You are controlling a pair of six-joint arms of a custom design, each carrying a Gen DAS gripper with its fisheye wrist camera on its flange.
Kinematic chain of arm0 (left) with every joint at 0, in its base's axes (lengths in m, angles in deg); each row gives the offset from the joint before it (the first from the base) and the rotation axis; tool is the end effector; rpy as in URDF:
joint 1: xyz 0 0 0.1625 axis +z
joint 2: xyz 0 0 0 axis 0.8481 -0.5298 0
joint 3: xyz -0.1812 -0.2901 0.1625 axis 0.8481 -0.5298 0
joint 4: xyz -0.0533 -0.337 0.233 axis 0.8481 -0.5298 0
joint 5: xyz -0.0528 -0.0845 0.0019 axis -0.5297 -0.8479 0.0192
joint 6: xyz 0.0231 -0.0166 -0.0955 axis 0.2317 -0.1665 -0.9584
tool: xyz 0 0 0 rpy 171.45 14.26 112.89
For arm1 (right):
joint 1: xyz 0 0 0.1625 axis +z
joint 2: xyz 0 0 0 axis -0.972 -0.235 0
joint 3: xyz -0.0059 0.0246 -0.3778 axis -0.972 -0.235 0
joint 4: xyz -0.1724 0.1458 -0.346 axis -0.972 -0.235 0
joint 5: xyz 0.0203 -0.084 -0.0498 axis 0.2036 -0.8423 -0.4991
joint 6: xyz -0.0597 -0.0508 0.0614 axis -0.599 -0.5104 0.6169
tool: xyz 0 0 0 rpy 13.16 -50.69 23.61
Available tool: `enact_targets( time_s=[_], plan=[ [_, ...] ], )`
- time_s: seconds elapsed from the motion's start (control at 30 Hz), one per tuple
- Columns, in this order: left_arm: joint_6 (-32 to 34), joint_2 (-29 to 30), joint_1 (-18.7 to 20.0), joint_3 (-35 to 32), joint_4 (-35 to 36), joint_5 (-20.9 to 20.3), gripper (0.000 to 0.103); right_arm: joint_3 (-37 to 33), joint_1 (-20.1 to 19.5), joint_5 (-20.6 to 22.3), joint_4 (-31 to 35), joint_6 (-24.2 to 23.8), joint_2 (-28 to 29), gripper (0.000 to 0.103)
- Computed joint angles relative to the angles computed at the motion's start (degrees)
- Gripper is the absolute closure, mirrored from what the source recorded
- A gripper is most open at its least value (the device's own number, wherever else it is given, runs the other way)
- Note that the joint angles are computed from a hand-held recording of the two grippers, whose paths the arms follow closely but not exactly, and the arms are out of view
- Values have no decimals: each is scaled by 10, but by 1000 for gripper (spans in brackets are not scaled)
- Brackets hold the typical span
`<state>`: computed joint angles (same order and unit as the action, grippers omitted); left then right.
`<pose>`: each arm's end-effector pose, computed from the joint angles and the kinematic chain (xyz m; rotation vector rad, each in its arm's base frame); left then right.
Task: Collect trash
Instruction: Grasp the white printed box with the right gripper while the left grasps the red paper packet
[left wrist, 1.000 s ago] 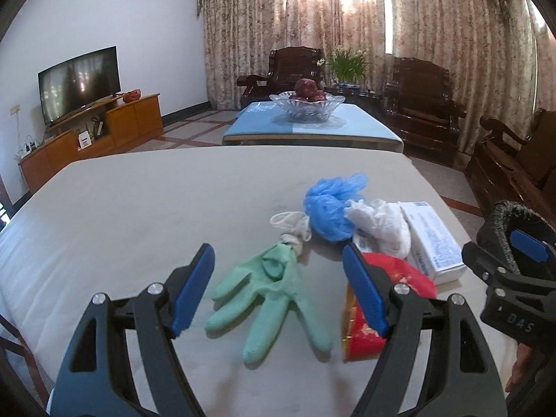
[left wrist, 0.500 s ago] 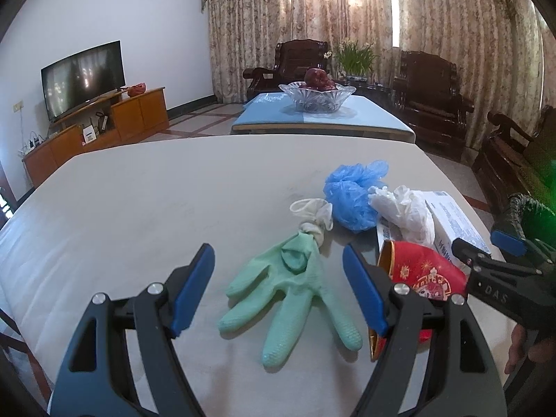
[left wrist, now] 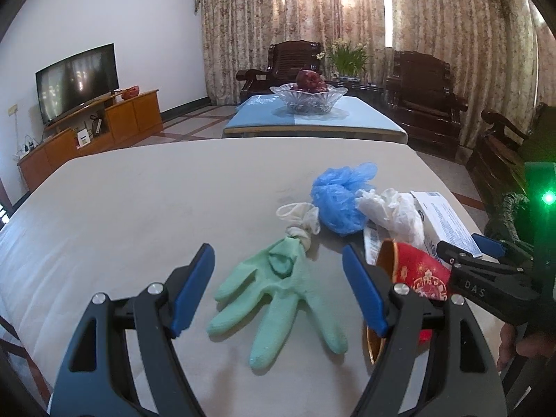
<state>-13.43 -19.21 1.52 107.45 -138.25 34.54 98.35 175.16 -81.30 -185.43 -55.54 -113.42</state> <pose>-0.1344 -0.6442 0.1600 0.4763 2.1046 -1.0874 0.1837 -0.7079 0.0752 0.3481 -2.2302 0.9217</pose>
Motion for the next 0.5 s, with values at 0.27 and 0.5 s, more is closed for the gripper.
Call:
enact_targets(
  time_s=[0.27, 0.5],
  plan=[
    [2, 1, -4, 4, -9, 4, 29, 19, -4, 6, 11, -11, -17, 46],
    [-3, -1, -3, 7, -8, 2, 29, 48, -8, 2, -5, -11, -40, 45]
  ],
)
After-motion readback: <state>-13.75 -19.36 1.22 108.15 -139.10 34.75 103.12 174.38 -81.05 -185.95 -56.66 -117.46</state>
